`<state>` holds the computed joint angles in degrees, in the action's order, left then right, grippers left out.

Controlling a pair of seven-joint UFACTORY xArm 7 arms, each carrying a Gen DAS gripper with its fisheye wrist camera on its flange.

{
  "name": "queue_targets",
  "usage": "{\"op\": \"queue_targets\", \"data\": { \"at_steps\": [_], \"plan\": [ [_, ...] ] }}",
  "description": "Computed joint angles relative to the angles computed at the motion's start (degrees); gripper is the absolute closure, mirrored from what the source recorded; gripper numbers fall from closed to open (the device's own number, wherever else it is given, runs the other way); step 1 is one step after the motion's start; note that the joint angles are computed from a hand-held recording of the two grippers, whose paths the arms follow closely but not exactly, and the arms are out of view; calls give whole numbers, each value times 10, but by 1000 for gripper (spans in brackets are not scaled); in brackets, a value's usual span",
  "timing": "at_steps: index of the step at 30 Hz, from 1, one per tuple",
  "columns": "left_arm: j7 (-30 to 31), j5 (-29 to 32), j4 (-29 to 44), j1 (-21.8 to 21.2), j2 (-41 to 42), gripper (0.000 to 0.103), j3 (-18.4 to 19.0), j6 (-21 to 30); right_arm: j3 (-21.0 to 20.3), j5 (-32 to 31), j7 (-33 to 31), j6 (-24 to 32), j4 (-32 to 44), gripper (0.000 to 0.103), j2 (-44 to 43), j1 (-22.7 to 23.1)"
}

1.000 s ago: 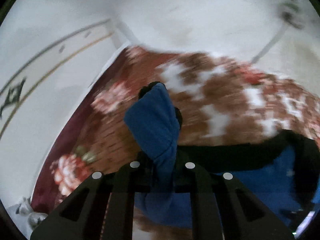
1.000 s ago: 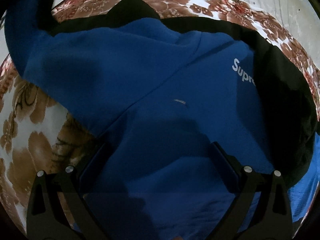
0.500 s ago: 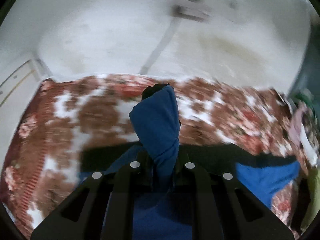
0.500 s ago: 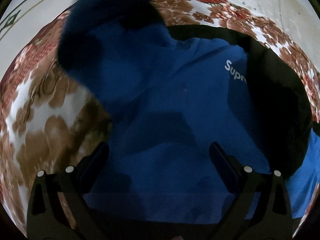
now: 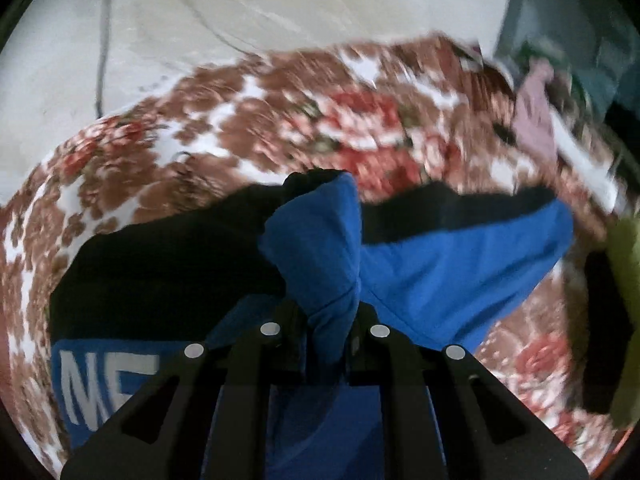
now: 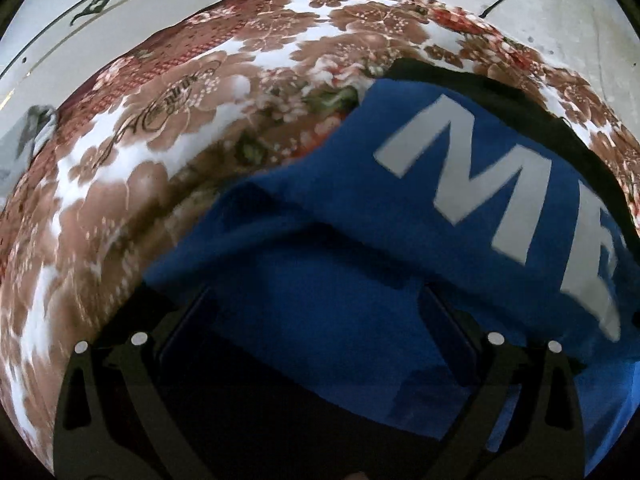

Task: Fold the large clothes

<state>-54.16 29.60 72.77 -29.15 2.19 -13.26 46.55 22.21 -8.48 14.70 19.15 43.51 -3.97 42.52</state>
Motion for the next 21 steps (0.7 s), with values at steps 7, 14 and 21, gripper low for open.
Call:
{"op": "queue_targets", "data": {
  "at_steps": [7,14,21],
  "plan": [
    [-30,1,113,-40,132,87,27,62,-65,212,-224,-44,-72,5,-44,29],
    [32,-103,168,-67,223,31,20,14,-105,400,-405,-48,-119,5,-96,70],
    [2,-97,139,-98,145,31,41,4,-115,391,-421,-44,-151,5,-163,66]
  ]
}}
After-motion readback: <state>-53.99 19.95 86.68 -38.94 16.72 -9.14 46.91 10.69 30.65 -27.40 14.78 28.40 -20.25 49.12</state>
